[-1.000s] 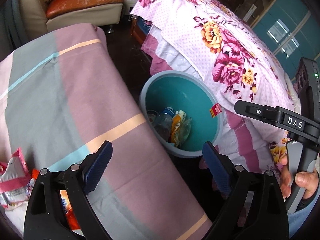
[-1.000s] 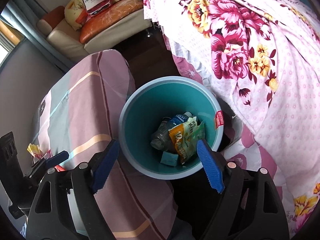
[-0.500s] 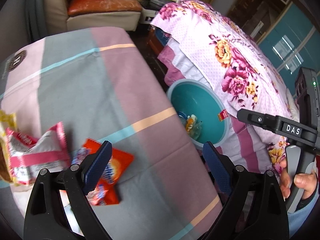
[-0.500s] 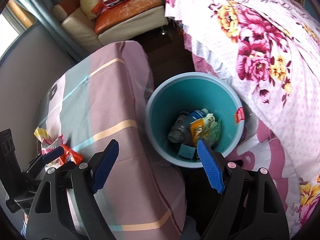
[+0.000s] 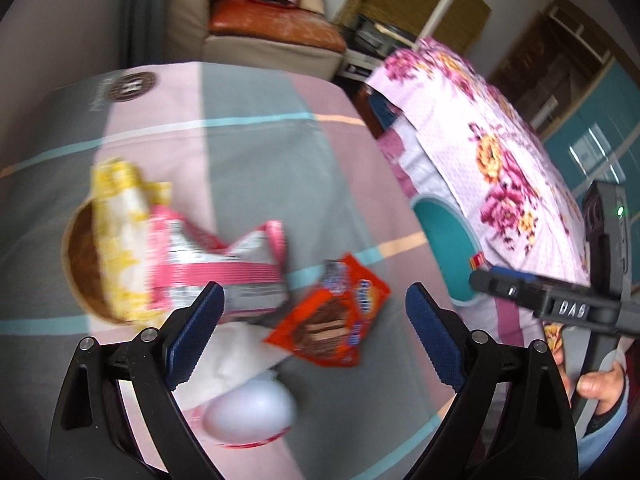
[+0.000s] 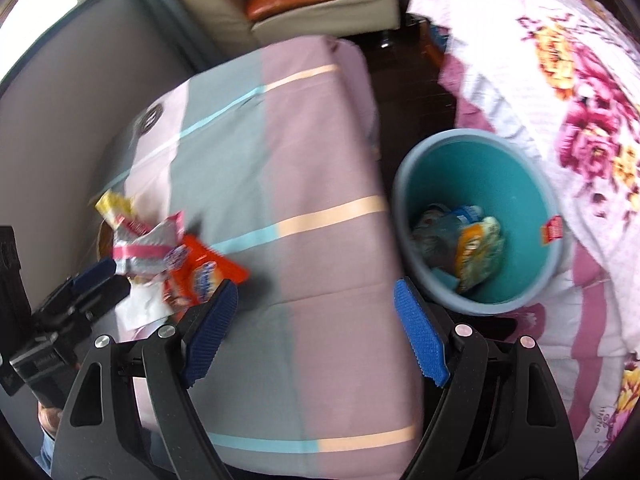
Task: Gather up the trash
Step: 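Return both tools to the table toward the Ovaltine packet and tissue, then grasp the orange Ovaltine packet with right tool while left tool grasps the white tissue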
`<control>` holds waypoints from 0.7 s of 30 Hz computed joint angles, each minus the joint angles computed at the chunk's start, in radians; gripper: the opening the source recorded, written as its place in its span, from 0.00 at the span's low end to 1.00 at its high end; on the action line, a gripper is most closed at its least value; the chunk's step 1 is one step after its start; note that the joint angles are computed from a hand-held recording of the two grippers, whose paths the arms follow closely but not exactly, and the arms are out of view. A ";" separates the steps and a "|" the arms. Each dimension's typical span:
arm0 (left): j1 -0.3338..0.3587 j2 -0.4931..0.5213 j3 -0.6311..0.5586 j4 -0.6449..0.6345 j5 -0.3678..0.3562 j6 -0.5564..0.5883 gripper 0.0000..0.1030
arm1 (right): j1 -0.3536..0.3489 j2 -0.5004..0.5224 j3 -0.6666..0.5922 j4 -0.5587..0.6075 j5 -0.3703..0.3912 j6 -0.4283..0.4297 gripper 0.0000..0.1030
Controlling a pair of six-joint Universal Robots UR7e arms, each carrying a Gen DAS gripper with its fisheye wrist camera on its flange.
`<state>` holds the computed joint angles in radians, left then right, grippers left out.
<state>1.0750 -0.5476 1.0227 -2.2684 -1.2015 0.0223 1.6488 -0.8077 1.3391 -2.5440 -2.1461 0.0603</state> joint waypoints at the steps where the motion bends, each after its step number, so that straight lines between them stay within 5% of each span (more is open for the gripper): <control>1: 0.007 -0.011 0.007 -0.008 0.004 -0.002 0.90 | 0.004 0.010 -0.012 0.016 0.003 0.002 0.75; 13: 0.082 -0.109 0.101 -0.022 0.072 -0.058 0.90 | 0.035 0.168 -0.166 0.165 0.039 0.003 0.74; 21: 0.116 -0.106 0.104 0.029 0.065 -0.072 0.90 | 0.036 0.235 -0.225 0.160 0.054 -0.003 0.74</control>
<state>1.1906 -0.6535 1.1265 -2.2395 -1.1364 -0.0493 1.6851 -0.5724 1.1140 -2.3841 -2.0919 0.0575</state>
